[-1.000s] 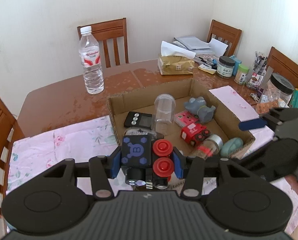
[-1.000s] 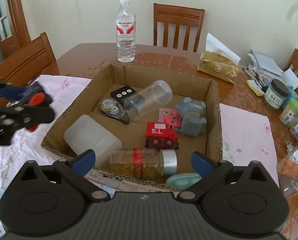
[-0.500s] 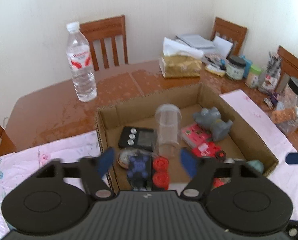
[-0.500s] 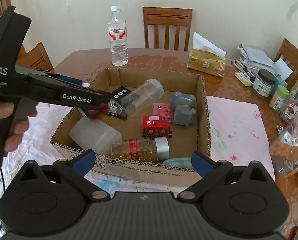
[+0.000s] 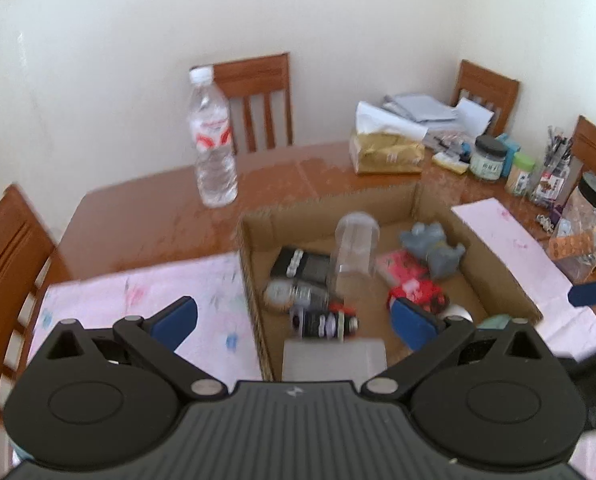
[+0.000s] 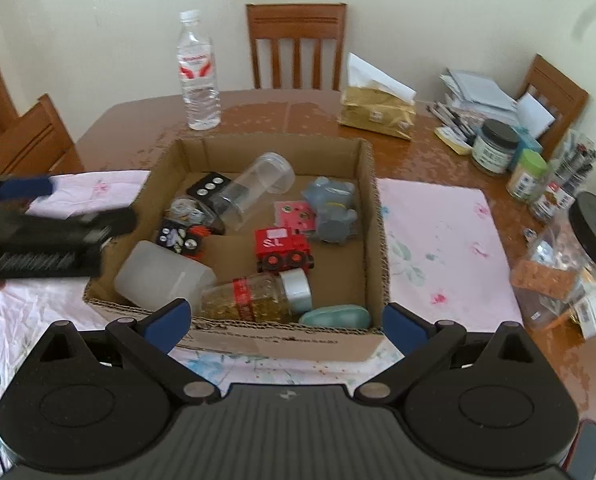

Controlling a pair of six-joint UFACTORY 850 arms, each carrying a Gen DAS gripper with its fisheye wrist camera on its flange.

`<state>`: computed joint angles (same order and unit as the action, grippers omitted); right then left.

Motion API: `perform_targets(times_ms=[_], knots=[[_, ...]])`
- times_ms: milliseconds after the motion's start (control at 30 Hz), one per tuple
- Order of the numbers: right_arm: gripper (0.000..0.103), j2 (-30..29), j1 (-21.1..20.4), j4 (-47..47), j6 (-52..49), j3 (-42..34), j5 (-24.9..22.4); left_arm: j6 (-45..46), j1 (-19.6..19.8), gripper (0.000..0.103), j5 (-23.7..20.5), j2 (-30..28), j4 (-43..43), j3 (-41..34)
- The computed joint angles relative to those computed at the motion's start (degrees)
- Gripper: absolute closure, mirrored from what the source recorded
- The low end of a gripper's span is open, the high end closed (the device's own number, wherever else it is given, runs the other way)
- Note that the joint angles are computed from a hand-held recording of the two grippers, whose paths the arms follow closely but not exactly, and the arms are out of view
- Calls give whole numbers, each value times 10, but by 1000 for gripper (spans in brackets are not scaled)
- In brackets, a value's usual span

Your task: Organize rigid objects

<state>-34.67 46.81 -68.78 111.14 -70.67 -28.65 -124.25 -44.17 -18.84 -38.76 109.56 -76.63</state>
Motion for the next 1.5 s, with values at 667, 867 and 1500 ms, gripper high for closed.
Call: perform_targets(times_ms=[667, 867, 1500], knots=[[0, 17, 14, 63, -46, 1, -53, 234, -34, 1, -35, 49, -354, 33], [0, 20, 15, 61, -43, 3, -53, 247, -37, 1, -39, 49, -370, 29], [0, 23, 13, 60, -43, 4, -52, 287, -40, 1, -57, 48, -422, 19]])
